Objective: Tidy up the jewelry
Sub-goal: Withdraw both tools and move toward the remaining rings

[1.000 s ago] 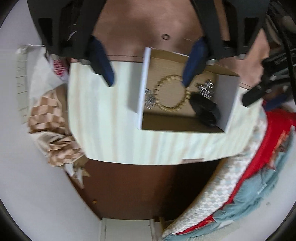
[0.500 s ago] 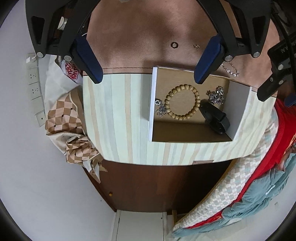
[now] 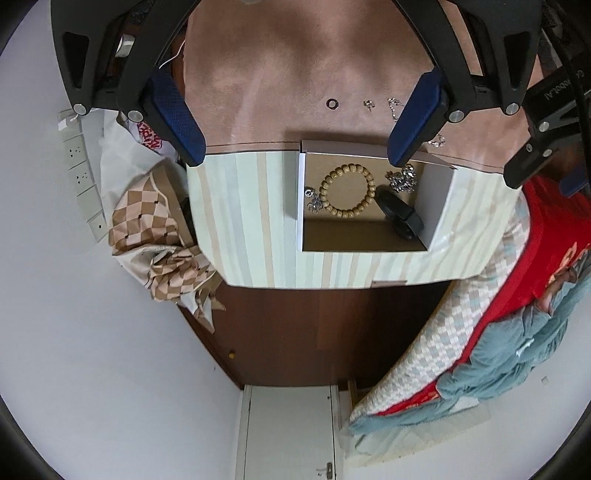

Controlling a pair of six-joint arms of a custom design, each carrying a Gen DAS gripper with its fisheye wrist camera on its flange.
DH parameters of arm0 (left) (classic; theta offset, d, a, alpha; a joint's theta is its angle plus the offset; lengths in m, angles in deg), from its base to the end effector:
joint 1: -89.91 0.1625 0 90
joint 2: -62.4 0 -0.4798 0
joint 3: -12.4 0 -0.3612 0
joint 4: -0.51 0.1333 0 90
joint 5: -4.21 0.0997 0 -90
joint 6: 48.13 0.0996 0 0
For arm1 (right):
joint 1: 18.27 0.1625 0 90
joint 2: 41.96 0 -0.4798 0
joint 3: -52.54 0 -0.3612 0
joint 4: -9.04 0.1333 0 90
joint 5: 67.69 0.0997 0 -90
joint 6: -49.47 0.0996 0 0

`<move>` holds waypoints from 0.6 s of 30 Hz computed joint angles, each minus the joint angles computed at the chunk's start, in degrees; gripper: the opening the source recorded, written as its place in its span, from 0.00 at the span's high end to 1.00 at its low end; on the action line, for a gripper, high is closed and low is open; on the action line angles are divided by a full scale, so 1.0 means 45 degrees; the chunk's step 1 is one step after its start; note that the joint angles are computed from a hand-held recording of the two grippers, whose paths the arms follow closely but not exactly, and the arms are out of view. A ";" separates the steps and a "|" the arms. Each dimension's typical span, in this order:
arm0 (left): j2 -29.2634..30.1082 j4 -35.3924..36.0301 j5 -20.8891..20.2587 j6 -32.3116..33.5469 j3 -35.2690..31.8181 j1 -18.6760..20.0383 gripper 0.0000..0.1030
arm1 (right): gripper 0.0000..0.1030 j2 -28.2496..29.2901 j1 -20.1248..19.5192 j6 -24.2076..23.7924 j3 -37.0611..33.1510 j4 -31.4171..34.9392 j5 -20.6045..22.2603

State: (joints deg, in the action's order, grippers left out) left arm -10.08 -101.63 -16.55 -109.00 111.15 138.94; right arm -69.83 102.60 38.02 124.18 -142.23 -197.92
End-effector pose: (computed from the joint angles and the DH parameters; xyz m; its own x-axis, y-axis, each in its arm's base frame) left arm -0.1938 -0.5686 0.4016 -0.6128 -0.4426 -0.6547 0.2065 0.7100 -0.6733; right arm 0.4712 -0.6538 0.0944 -0.6428 -0.3831 0.6634 -0.6295 0.7576 -0.1724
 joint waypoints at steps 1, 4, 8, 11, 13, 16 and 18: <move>-0.0067 0.0088 0.0039 -0.0115 0.0033 -0.0109 0.01 | 0.03 -0.0102 0.0053 0.0028 0.0113 -0.0085 0.0028; -0.0218 0.0646 0.0214 -0.0639 0.0058 -0.0396 0.01 | 0.03 -0.0347 0.0196 -0.0012 0.0426 -0.0427 0.0094; -0.0387 0.0989 0.0320 -0.1153 0.0141 -0.0632 0.01 | 0.03 -0.0627 0.0284 0.0049 0.0743 -0.0582 0.0265; -0.0495 0.1429 0.0233 -0.1758 0.0215 -0.0678 0.01 | 0.03 -0.0809 0.0263 0.0261 0.1083 -0.0617 0.0428; -0.0527 0.1918 0.0129 -0.2337 0.0325 -0.0597 0.01 | 0.03 -0.0908 0.0161 0.0426 0.1396 -0.0682 0.0556; -0.0480 0.2797 -0.0141 -0.3151 0.0478 -0.0306 0.01 | 0.03 -0.1002 -0.0185 0.0766 0.1983 -0.0693 0.0860; -0.0436 0.3018 -0.0375 -0.3453 0.0654 -0.0018 0.01 | 0.03 -0.0914 -0.0551 0.0968 0.2376 -0.0653 0.1039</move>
